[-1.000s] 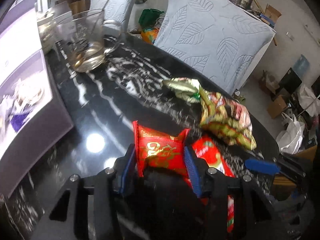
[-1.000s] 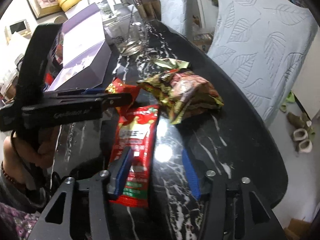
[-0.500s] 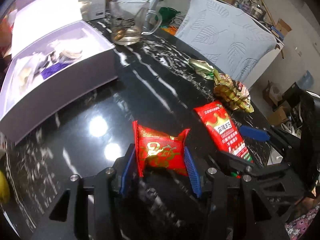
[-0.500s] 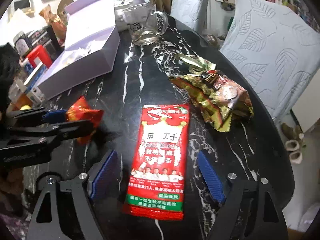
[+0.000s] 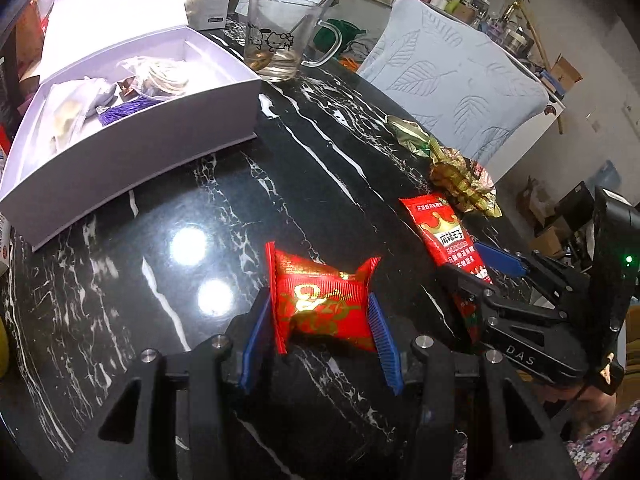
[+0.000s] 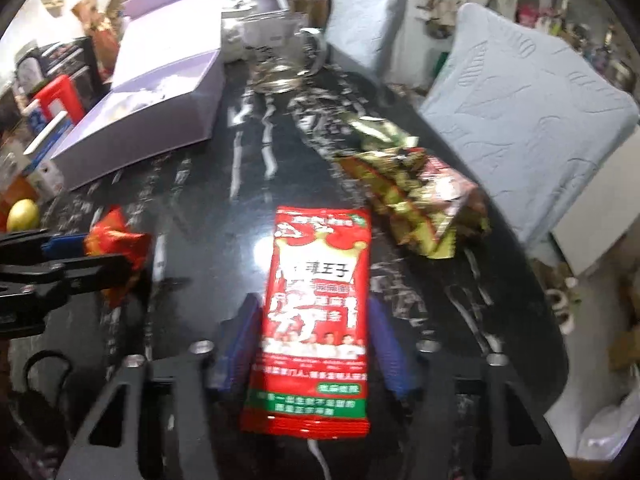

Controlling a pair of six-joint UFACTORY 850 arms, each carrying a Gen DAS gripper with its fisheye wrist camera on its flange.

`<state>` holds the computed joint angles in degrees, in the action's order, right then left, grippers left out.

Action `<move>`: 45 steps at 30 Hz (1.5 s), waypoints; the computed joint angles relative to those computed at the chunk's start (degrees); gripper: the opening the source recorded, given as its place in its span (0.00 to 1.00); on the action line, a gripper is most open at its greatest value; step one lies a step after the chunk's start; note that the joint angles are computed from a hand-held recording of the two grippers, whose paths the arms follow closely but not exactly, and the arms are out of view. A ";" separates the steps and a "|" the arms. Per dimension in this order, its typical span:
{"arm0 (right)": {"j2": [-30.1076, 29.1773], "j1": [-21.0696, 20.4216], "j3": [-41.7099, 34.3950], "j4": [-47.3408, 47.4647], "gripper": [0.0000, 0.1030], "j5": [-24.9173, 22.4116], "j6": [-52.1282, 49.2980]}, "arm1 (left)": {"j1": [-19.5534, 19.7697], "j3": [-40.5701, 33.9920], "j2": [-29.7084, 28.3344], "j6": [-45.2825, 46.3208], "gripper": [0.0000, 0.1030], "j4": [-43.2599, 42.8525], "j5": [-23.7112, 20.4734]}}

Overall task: Organize soft objects
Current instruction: 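Lift the chocolate bar and spicy strip packet over the lavender box with both tools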

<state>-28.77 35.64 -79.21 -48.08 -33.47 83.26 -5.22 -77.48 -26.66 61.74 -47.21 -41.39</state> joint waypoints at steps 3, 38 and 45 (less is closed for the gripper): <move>0.26 0.13 0.36 -0.86 0.47 -0.10 0.82 | 0.19 0.22 0.07 0.28 0.46 -0.39 -0.04; 7.31 1.94 5.71 -24.61 0.44 18.58 21.04 | 3.84 10.40 11.54 10.55 0.46 -13.58 4.68; 7.56 1.97 3.99 -32.40 0.44 20.19 25.00 | 4.59 10.40 13.51 15.22 0.46 -18.56 6.33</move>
<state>-21.21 37.61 -75.22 -80.48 -13.27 108.26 -0.64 -67.08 -13.15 76.96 -65.76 -35.06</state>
